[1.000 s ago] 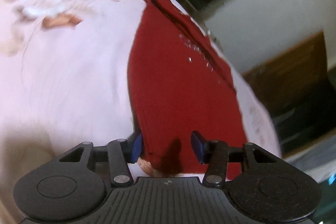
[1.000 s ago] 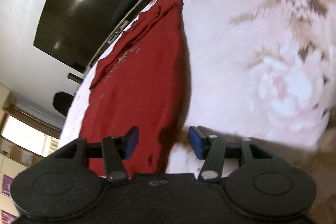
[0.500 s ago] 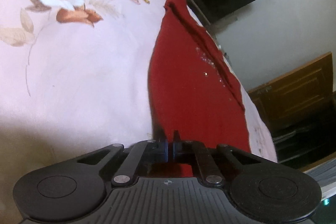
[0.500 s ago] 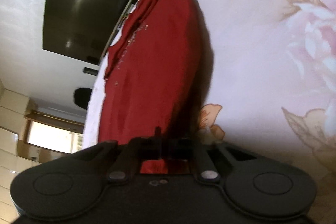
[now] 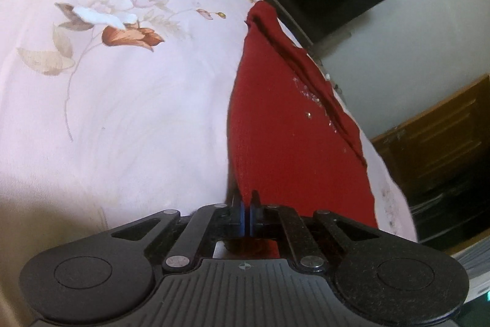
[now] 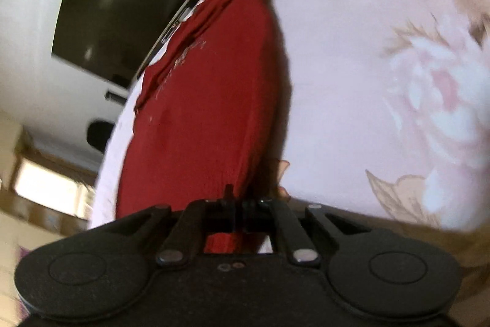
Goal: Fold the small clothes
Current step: 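Grasp the hem with both grippers and lift it toward the collar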
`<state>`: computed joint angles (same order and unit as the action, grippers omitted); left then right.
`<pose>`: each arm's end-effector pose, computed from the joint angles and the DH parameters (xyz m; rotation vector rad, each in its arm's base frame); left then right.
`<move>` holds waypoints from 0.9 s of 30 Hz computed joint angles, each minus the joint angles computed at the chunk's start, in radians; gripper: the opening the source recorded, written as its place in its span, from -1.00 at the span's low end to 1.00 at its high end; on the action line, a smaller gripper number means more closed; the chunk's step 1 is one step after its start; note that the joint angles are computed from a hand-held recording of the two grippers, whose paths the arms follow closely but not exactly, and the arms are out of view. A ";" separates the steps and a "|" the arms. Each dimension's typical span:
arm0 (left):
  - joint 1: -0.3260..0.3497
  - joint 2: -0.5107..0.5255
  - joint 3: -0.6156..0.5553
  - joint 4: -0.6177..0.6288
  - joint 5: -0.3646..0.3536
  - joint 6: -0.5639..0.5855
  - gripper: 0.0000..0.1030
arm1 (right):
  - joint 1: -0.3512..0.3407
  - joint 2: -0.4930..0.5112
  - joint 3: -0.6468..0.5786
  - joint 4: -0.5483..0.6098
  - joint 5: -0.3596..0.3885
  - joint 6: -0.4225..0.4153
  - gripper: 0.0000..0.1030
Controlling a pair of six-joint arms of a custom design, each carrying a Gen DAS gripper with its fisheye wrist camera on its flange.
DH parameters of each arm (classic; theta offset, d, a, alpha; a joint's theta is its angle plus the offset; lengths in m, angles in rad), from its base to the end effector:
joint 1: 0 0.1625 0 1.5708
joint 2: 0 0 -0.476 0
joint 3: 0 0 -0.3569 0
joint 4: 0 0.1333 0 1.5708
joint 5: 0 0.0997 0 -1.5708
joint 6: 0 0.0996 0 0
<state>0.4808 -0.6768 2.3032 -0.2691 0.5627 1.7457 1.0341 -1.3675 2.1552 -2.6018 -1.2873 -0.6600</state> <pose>-0.1344 -0.3155 0.0312 -0.5534 2.5712 -1.4616 -0.1006 -0.4843 0.3070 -0.2367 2.9869 -0.5434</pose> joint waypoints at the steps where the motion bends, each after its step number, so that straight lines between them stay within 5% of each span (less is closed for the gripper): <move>1: -0.001 0.002 -0.001 0.002 -0.001 -0.005 -0.94 | 0.000 -0.001 0.003 -0.004 0.001 -0.002 -0.92; 9: -0.052 0.007 0.039 -0.026 -0.045 -0.091 -0.95 | -0.005 -0.008 0.006 -0.004 0.010 -0.040 -0.91; 13: -0.057 -0.103 0.041 -0.107 -0.093 0.113 -0.95 | 0.027 -0.040 0.015 -0.029 0.044 -0.079 -0.91; 20: 0.183 -0.314 -0.103 -0.264 0.070 0.716 -0.95 | 0.160 0.023 -0.099 -0.103 0.076 -0.029 -0.91; 27: 0.441 -0.315 -0.421 -0.072 0.302 0.949 -0.95 | 0.318 0.212 -0.335 -0.181 -0.001 0.114 -0.91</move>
